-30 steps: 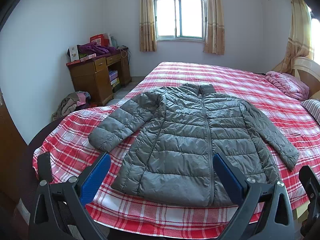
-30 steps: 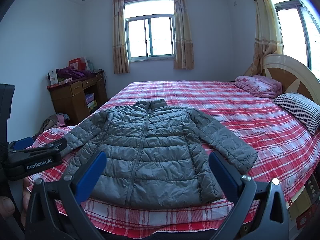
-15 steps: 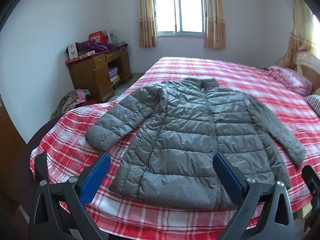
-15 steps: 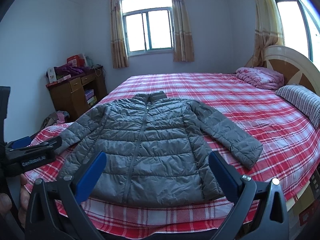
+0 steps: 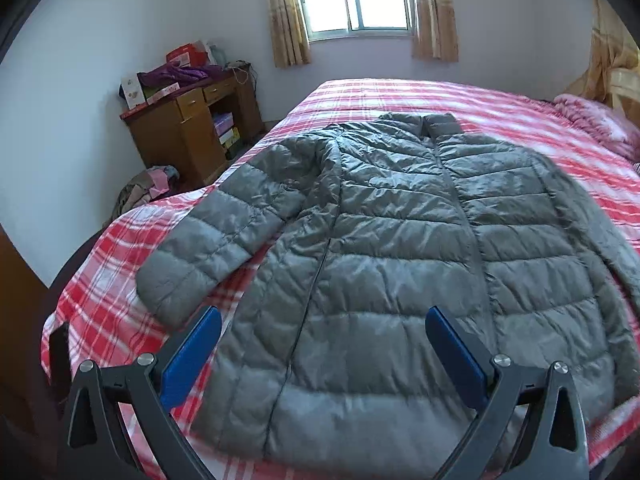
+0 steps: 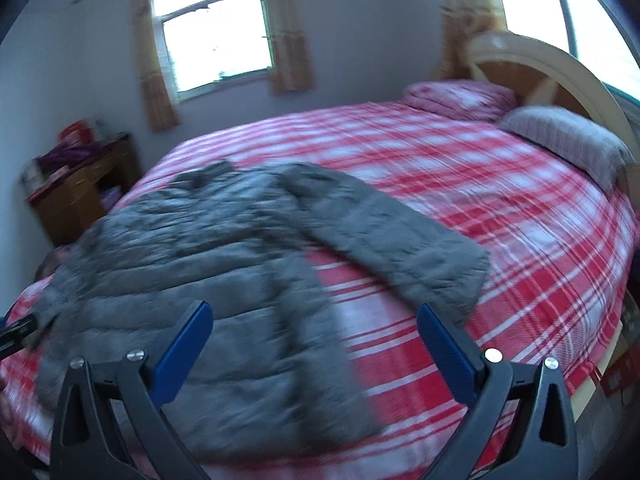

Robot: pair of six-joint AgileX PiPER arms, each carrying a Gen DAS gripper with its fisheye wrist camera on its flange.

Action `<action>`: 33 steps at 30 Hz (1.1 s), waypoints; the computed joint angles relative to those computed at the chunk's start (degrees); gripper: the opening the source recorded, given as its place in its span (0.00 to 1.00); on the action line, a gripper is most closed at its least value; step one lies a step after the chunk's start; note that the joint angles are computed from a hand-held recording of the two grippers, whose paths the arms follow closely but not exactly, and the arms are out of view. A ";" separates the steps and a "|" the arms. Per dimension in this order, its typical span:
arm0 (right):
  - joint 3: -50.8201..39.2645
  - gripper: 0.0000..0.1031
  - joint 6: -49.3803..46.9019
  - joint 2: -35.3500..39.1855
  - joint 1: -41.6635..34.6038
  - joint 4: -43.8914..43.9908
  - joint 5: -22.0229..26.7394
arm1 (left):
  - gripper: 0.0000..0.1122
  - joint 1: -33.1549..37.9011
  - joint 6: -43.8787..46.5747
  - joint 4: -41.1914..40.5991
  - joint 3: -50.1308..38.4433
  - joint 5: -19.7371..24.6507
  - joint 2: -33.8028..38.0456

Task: Fold large clothes
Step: 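Grasp the jacket sleeve cuff with the right gripper and lift it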

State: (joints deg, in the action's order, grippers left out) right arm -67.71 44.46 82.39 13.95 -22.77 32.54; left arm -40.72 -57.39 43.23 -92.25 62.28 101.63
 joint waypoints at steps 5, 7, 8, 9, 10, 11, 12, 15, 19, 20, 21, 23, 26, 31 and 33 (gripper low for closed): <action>-2.68 1.00 -0.05 7.62 -10.02 1.92 -1.12 | 0.91 3.48 3.40 -0.60 -8.07 -0.54 9.40; -3.97 0.97 0.45 10.46 -12.62 1.90 -1.09 | 0.91 4.79 5.10 -1.52 -11.92 0.43 13.00; -5.26 0.97 0.03 12.50 -14.27 2.95 -0.57 | 0.91 5.50 5.75 -1.97 -13.70 0.55 14.75; -6.30 0.97 -0.25 14.06 -15.29 3.66 -0.11 | 0.91 6.13 6.32 -2.34 -15.33 0.58 16.39; -6.91 0.96 -0.77 15.10 -15.95 4.20 -0.10 | 0.91 6.46 6.61 -2.42 -16.37 0.62 17.49; -8.04 0.95 -1.09 16.68 -16.45 4.47 0.31 | 0.91 6.85 7.05 -2.61 -17.85 0.89 19.01; -8.55 0.93 -0.84 17.53 -16.43 4.19 0.41 | 0.91 7.27 7.48 -3.03 -19.47 1.46 20.71; -10.71 0.70 -2.27 20.41 -16.12 3.99 1.47 | 0.91 8.31 7.95 -5.16 -21.55 1.99 23.78; -10.42 0.33 -1.80 21.81 -17.76 1.20 -1.99 | 0.91 7.31 4.33 -3.53 -20.11 0.92 24.72; -11.06 0.30 -3.19 22.35 -18.42 2.17 -2.20 | 0.91 6.77 3.61 -3.03 -20.27 1.15 24.97; -12.06 0.26 -4.55 23.02 -19.05 2.79 -2.00 | 0.91 6.28 3.30 -2.85 -20.76 1.36 25.35; -14.80 0.23 -6.28 24.70 -20.39 2.93 -0.86 | 0.91 5.58 3.75 -2.69 -22.25 1.98 26.22; -19.24 0.20 -7.38 27.25 -22.00 1.95 0.98 | 0.91 5.67 7.74 -5.38 -24.06 2.35 25.78; -27.73 0.18 -9.39 30.91 -22.13 -2.28 4.51 | 0.91 6.84 12.16 -4.56 -26.56 3.95 22.63; -31.15 0.18 -9.89 32.10 -21.37 -4.28 5.92 | 0.91 7.99 14.69 -3.12 -30.62 6.12 23.39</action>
